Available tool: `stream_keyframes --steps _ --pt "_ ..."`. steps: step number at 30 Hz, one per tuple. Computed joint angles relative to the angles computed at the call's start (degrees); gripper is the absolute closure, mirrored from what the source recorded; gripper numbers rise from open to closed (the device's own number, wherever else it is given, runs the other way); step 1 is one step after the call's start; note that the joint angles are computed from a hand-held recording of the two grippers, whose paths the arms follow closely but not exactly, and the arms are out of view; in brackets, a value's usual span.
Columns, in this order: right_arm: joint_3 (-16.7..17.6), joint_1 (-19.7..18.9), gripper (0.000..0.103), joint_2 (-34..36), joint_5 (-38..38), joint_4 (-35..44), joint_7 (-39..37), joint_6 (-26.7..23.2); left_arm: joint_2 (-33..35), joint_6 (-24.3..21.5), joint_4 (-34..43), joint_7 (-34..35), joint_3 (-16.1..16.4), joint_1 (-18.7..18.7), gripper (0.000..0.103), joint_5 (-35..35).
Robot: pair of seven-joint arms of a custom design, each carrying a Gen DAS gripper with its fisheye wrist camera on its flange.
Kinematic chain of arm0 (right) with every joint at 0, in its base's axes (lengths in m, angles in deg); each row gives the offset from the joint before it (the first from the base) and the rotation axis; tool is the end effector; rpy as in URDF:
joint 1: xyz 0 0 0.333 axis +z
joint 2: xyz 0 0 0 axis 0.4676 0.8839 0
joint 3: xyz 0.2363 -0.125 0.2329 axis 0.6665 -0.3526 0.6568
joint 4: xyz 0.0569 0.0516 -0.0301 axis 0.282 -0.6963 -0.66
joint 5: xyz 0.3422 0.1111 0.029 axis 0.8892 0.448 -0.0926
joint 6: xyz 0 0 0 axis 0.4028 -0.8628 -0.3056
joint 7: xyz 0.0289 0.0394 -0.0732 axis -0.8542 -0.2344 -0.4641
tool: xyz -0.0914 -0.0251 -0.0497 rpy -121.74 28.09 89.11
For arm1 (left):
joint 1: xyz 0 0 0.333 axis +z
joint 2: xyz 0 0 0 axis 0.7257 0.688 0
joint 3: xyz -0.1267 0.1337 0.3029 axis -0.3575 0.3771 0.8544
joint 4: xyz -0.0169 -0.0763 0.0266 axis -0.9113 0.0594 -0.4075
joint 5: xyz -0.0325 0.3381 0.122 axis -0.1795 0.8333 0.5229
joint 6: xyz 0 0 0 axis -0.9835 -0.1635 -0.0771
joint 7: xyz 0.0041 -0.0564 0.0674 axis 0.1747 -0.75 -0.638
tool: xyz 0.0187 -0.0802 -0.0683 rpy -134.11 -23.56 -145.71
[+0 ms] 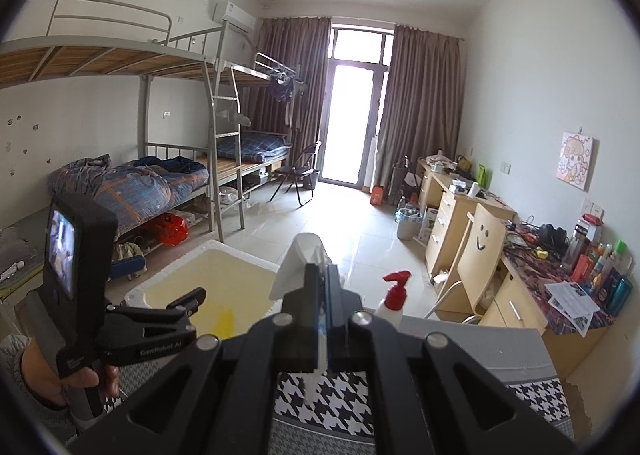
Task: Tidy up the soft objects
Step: 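Open the left tool over the foam box to drop the yellow mesh net, then lower the white tissue into the foam box and open the right tool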
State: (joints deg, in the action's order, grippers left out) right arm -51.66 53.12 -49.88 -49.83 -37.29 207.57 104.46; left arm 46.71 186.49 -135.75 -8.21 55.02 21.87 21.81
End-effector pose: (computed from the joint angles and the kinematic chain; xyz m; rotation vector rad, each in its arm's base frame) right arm 0.4715 0.3231 0.6459 -1.5158 1.5241 -1.1620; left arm 0.5811 -0.2964 0.5717 -1.2830 1.8730 -1.1065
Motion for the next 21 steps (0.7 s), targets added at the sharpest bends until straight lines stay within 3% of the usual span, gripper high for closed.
stream_keyframes --steps 11,21 --pt "-1.5 0.8 0.099 3.9 2.2 4.3 -3.3 1.5 -2.6 2.7 -2.1 -13.6 5.5 -1.7 0.001 12.4" --pt "-3.4 2.5 0.099 7.4 5.4 8.1 -7.5 3.5 -3.9 4.3 -3.0 -23.9 3.2 2.7 0.001 22.9"
